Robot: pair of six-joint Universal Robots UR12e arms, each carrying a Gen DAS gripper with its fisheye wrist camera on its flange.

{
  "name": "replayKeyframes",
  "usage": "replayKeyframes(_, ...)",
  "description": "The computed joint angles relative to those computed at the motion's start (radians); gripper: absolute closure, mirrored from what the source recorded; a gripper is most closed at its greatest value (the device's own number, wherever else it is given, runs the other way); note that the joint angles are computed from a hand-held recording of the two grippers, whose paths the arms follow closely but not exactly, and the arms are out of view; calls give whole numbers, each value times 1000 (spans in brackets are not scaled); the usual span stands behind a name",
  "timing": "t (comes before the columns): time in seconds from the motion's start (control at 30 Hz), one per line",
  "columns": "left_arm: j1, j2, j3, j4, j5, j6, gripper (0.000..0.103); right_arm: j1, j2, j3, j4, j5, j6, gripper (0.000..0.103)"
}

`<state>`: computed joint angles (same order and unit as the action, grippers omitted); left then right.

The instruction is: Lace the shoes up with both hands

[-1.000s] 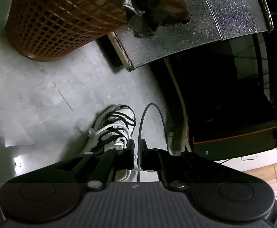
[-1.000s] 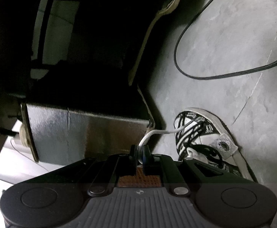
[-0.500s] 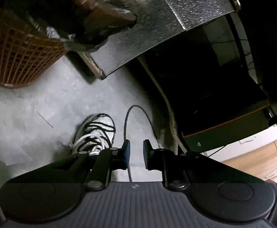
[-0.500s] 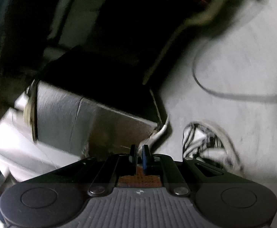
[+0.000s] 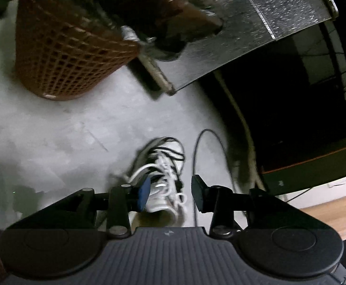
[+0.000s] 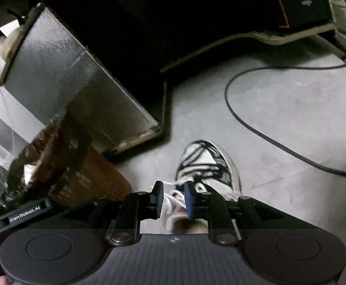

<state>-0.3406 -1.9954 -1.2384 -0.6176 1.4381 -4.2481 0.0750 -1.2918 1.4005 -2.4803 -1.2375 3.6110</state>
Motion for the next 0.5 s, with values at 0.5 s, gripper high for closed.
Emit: replayKeyframes(0.5, -25, -34, 89, -196, 93, 172, 44, 37, 45, -61, 132, -71, -234, 79)
